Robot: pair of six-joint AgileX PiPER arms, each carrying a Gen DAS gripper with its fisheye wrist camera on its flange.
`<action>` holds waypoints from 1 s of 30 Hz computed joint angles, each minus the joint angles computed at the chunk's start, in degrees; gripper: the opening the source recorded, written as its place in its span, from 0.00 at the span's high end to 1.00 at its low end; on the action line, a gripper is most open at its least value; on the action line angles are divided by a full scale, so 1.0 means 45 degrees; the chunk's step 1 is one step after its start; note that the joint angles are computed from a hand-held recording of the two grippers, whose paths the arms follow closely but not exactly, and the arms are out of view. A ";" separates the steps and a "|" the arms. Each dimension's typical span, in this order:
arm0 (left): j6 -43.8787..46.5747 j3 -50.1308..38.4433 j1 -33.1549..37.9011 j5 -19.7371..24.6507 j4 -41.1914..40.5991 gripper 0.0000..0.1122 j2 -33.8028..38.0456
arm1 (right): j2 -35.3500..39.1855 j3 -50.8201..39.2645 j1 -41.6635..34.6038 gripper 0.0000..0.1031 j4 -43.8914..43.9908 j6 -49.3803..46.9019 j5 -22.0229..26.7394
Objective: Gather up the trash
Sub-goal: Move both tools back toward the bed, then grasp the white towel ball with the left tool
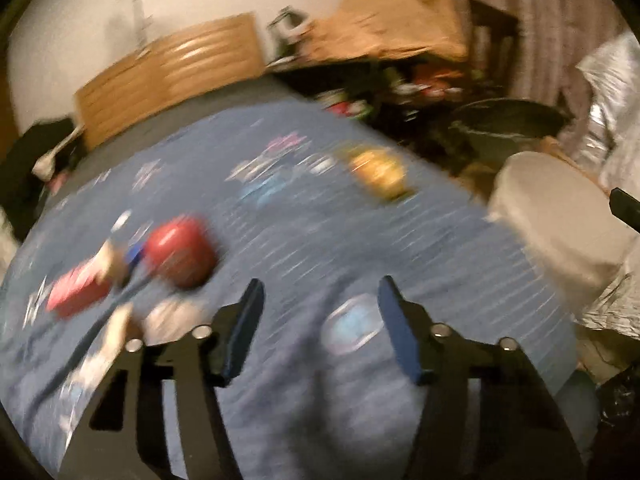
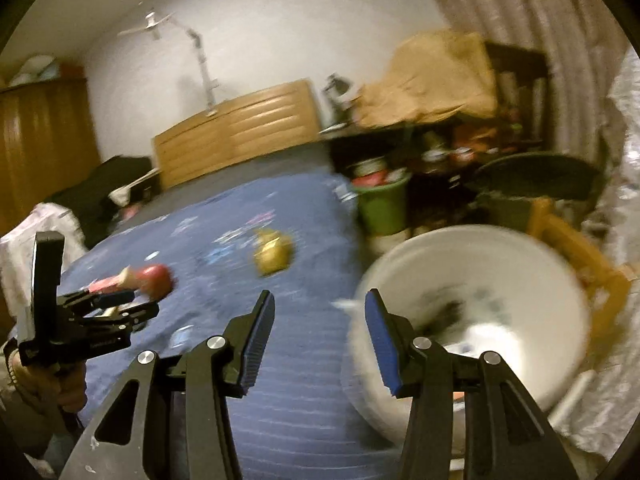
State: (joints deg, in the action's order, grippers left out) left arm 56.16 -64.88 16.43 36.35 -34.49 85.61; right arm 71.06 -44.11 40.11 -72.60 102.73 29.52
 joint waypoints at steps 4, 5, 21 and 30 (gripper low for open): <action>0.0966 -0.0319 0.2998 0.0968 -0.0515 0.68 0.0557 | 0.2124 -0.1676 0.1119 0.53 0.0359 -0.0134 -0.0625; 0.1153 -0.0491 0.3754 0.1199 -0.0621 0.72 0.0791 | 0.2631 -0.2147 0.1366 0.53 0.0549 -0.0300 -0.0710; 0.2306 -0.3403 0.7366 0.2991 -0.1744 0.90 0.3941 | 0.8129 -0.8973 0.3307 0.44 0.5836 -0.5754 -0.0575; 0.2462 -0.4329 0.6915 0.3323 -0.2173 0.58 0.4658 | 0.9192 -1.0706 0.2998 0.37 0.8167 -0.8638 -0.0265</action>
